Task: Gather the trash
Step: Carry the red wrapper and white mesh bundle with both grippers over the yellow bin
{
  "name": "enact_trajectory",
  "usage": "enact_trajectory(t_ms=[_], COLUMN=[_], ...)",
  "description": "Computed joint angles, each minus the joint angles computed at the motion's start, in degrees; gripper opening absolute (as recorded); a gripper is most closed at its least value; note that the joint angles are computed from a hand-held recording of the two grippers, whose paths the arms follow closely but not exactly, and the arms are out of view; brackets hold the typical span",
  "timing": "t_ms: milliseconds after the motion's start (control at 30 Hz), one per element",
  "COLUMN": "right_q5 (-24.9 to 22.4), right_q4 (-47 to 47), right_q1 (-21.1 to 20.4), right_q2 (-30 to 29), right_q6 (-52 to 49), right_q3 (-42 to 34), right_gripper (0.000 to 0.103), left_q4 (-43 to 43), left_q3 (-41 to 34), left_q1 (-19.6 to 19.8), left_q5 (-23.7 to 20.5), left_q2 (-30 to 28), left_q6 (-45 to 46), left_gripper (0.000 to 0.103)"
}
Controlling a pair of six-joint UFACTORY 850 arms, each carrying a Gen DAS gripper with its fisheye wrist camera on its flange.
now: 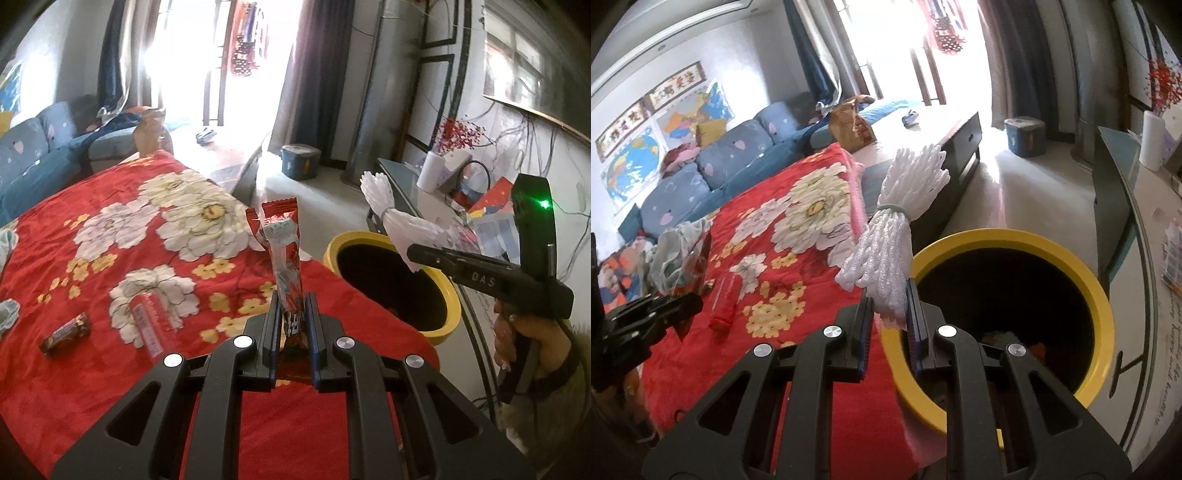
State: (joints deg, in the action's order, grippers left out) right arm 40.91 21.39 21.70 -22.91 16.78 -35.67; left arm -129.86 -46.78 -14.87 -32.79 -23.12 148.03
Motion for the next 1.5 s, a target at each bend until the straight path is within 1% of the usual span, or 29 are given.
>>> enact_trajectory(t_ms=[433, 733, 1167, 1433, 1500], right_q5=[1.2, 1.3, 1.7, 0.9, 0.7], right_q4=[1.9, 1.8, -1.0, -4.1, -4.8], right_q1=[-1.9, -3.8, -6.7, -8.3, -8.7], right_q2=[1.4, 1.7, 0.7, -0.5, -0.7], right_q6=[0.9, 3.1, 8.3, 11.4, 12.3], right_q3=[2.7, 4.4, 6.4, 6.7, 6.8], right_gripper=[0.012, 0.012, 0.012, 0.013, 0.014], left_q4=[-0.4, 1.2, 3.1, 5.1, 6.1], left_q3=[-0.3, -2.2, -7.4, -11.5, -12.7], left_q1=[-3.9, -6.7, -11.1, -13.2, -13.8], left_q5=[0.4, 0.5, 3.9, 6.1, 6.6], left_q2=[-0.3, -2.0, -6.6, -10.0, -11.0], left_q6=[1.7, 0.1, -2.1, -4.4, -5.5], left_gripper=[0.012, 0.012, 0.012, 0.012, 0.013])
